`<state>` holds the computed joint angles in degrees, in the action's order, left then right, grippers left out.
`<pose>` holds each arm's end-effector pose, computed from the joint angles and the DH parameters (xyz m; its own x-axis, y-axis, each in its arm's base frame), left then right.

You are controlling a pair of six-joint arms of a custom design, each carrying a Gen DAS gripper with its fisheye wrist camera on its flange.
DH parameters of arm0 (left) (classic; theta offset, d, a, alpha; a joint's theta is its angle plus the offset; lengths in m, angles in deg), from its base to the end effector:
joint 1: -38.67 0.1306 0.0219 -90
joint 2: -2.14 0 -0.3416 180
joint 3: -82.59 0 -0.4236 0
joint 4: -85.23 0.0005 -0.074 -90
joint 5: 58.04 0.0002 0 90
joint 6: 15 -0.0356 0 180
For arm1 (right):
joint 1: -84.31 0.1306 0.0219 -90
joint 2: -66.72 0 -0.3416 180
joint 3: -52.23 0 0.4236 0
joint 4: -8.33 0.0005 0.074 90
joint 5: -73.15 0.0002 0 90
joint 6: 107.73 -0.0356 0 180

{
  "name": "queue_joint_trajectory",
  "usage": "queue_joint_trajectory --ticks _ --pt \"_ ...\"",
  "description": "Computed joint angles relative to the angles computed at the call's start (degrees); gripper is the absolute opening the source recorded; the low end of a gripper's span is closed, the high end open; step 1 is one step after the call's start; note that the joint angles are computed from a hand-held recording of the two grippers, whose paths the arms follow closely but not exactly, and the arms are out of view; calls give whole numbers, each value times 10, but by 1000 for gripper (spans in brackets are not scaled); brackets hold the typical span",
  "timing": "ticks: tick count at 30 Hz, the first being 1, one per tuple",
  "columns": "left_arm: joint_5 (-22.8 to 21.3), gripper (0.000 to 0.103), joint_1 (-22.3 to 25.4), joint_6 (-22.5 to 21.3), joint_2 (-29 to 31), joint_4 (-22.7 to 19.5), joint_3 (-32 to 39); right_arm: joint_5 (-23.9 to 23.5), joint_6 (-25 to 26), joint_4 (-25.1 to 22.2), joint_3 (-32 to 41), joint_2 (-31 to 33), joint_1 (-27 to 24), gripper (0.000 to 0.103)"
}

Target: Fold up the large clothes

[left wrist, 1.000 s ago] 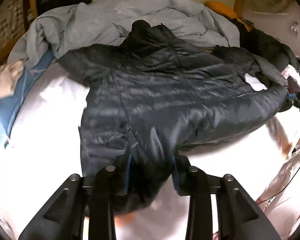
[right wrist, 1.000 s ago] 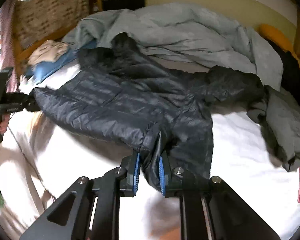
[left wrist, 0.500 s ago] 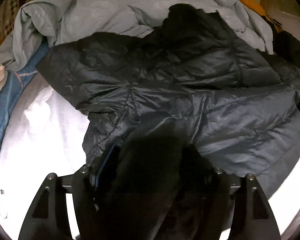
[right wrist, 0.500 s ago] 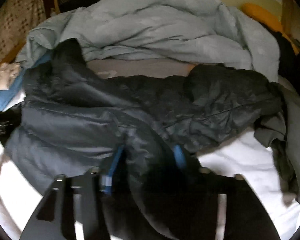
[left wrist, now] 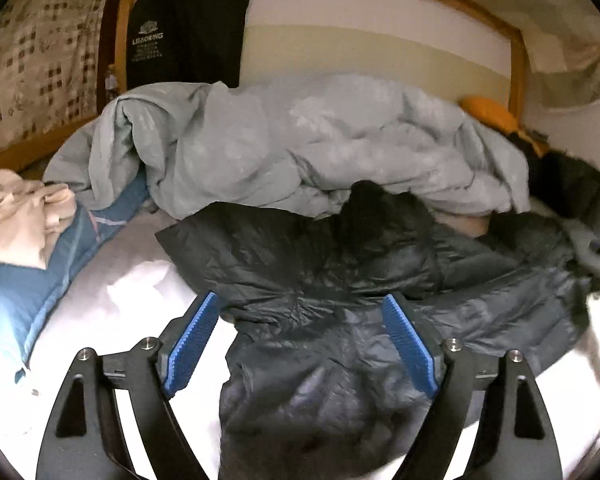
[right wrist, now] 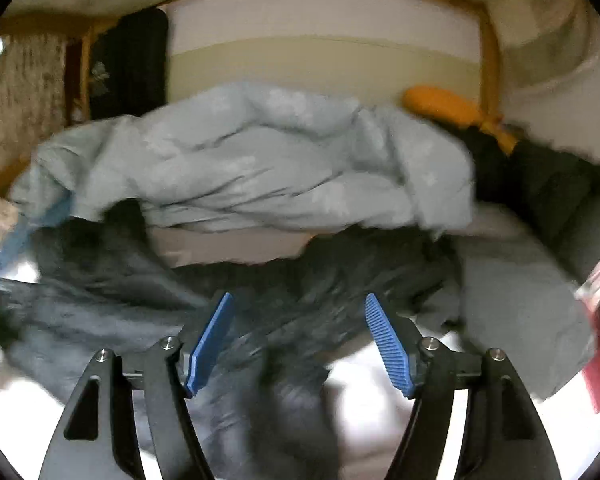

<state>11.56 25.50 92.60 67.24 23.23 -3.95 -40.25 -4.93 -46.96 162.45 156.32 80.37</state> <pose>0.3339 -0.0659 0.5820 -0.4933 -0.1756 -0.8520 -0.2289 0.9711 -0.0677 0.5033 -0.0210 0.5605 -0.4952 -0.1697 -0.8521 -0.3820 0.9234 0.0381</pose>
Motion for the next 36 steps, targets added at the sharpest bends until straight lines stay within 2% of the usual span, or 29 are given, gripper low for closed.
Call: queue_joint_trajectory --ticks 1,2,3,4,5,7,9,13,15,17,23,27,30,33,36 --pt "10 72 -2 8 0 -14 5 -30 8 -52 23 10 -5 54" --pt "13 52 -8 18 5 -35 13 -59 17 -92 38 17 -8 34" --pt "23 40 -10 22 13 -61 22 -80 27 -117 44 22 -10 27" --pt "32 24 -14 26 22 -79 26 -89 37 -132 45 24 -9 26" --pt "41 20 -14 29 32 -89 27 -74 50 -142 41 26 0 21" --pt "43 20 -12 36 48 -105 20 -11 60 -122 15 18 19 19" --pt "22 20 -9 43 63 -117 13 31 59 -102 5 26 27 19" --pt "4 20 22 65 89 -121 3 101 18 -67 24 70 26 19" --pt "-6 20 35 75 94 -116 -1 98 -3 -82 50 103 16 19" --pt "-21 20 40 82 100 -113 -3 81 -20 -119 83 140 8 19" --pt "-30 22 46 82 122 -138 -4 92 -7 -173 115 187 9 19" --pt "-50 22 38 75 123 -137 1 103 -5 -170 117 188 12 19" --pt "-50 22 27 64 102 -102 -2 122 -11 -131 96 161 17 19" --pt "-48 23 -6 37 71 -46 -5 63 -21 -89 68 116 15 19" --pt "-52 28 -54 6 53 -1 -9 0 -24 -61 34 65 19 19"
